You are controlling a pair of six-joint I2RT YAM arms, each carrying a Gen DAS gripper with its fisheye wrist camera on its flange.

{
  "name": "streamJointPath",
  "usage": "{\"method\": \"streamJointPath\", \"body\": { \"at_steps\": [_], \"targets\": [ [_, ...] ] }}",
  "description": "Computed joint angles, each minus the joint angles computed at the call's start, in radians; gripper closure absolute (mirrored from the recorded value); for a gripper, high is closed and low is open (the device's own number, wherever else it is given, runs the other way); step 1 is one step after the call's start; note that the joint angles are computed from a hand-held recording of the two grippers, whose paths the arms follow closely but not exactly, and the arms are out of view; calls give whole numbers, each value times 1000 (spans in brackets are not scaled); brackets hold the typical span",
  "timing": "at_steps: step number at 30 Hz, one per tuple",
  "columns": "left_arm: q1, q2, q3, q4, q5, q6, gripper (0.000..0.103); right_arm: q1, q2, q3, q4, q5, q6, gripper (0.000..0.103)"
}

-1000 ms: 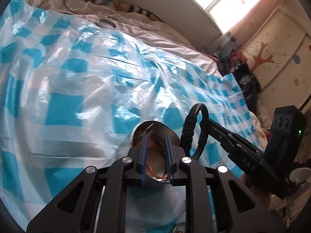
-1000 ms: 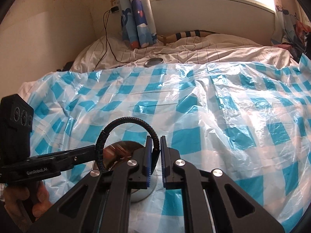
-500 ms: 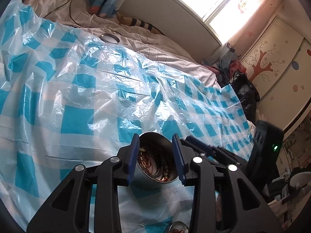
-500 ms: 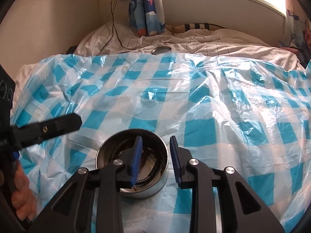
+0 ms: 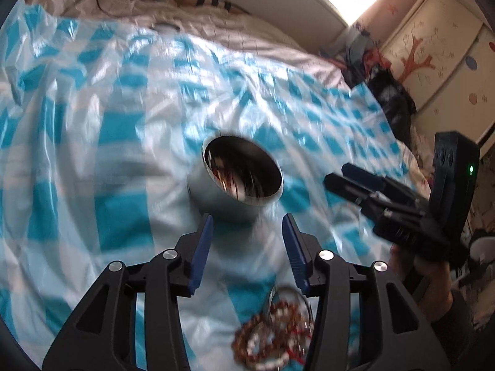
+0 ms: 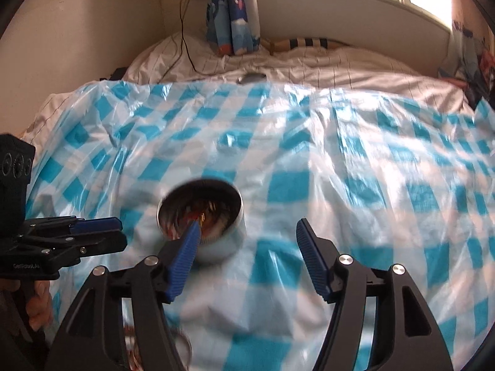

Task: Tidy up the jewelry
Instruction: 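Return the left gripper to the dish and grasp the silver bangle, then hold the silver bangle with the left gripper while the right grasps an amber bead bracelet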

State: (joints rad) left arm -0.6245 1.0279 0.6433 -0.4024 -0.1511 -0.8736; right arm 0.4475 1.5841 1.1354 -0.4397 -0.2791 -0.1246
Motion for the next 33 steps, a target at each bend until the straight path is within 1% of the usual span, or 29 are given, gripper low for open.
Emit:
{"method": "streamJointPath", "body": {
  "at_steps": [3, 5, 7, 10, 15, 17, 18, 21, 22, 23, 24, 26, 28, 30, 33],
  "targets": [
    [-45, 33, -1, -9, 15, -17, 57, -42, -34, -26, -45, -35, -8, 36],
    [-73, 85, 20, -21, 29, -15, 57, -56, -48, -29, -75, -58, -3, 35],
    [-95, 129, 33, -27, 46, -17, 57, -66, -67, -38, -90, -69, -2, 31],
    [-118, 178, 43, -27, 65, -23, 57, -71, -99, -46, -110, -73, -13, 30],
    [-164, 232, 54, -16, 42, -32, 57, -75, -125, -42, -144, -92, -21, 29],
    [-183, 259, 66, -18, 17, -33, 57, -68, -132, -42, -151, -89, -24, 25],
    [-186, 270, 72, -26, 6, -24, 61, -67, -133, -41, -152, -87, -28, 23],
    [-205, 311, 97, -53, -24, 3, 78, -58, -137, -44, -159, -82, -37, 23],
    [-208, 316, 100, -57, -30, 8, 82, -55, -139, -45, -162, -80, -38, 23],
    [-204, 316, 102, -58, -27, 16, 91, -53, -140, -47, -163, -78, -37, 23],
    [-203, 315, 103, -58, -23, 22, 97, -53, -141, -47, -165, -79, -37, 23],
    [-211, 314, 112, -67, -32, 36, 99, -51, -143, -48, -165, -77, -37, 23],
    [-201, 290, 100, -50, -8, 39, 99, -50, -143, -48, -166, -74, -35, 23],
    [-181, 239, 78, -37, 9, 35, 99, -51, -141, -50, -169, -73, -35, 23],
    [-147, 159, 61, -55, -8, 23, 99, -60, -130, -43, -189, -91, -43, 23]
  ]
}}
